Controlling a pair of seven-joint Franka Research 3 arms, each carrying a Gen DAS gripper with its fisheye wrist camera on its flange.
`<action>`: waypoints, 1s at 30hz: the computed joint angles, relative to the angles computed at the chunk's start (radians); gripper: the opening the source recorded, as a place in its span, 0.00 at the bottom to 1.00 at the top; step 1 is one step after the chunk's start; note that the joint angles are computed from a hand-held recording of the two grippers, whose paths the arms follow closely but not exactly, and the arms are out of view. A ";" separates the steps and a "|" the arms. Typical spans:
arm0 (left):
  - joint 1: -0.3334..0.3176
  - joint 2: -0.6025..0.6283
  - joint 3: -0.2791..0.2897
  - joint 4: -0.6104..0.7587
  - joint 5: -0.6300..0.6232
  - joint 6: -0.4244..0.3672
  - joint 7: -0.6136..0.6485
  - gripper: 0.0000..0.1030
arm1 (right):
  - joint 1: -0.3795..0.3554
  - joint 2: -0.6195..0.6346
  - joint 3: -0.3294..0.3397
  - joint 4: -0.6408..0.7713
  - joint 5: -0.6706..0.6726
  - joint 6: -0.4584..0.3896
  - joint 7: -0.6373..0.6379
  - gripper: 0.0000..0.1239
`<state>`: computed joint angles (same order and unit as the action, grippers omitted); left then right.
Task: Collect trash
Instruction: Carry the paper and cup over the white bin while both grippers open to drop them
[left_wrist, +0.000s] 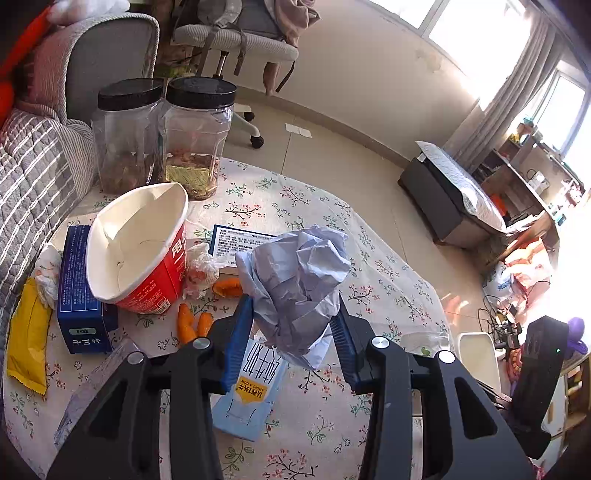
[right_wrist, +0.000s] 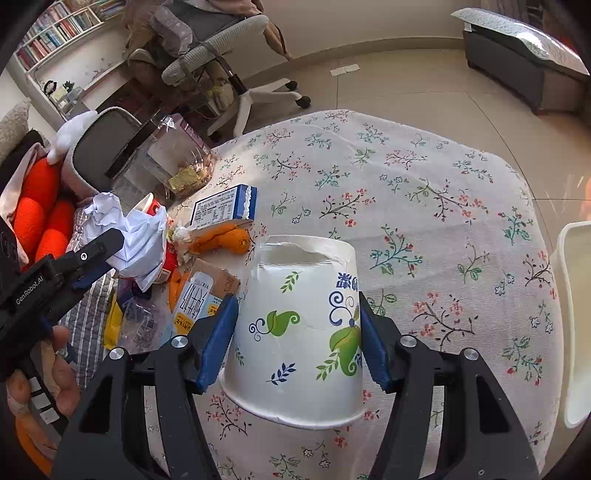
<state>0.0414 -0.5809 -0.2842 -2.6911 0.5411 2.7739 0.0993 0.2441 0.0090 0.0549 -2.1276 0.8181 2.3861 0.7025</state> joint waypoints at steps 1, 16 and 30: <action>0.001 0.004 -0.007 0.009 0.003 -0.009 -0.002 0.41 | -0.006 -0.003 -0.006 0.005 -0.002 0.004 -0.009 0.48; -0.061 0.155 -0.072 0.170 0.081 -0.076 -0.100 0.41 | -0.148 0.099 -0.074 0.139 -0.077 0.237 0.017 0.49; -0.213 0.531 -0.038 0.515 0.231 -0.114 -0.149 0.42 | -0.214 0.193 -0.128 0.149 -0.496 0.456 0.414 0.72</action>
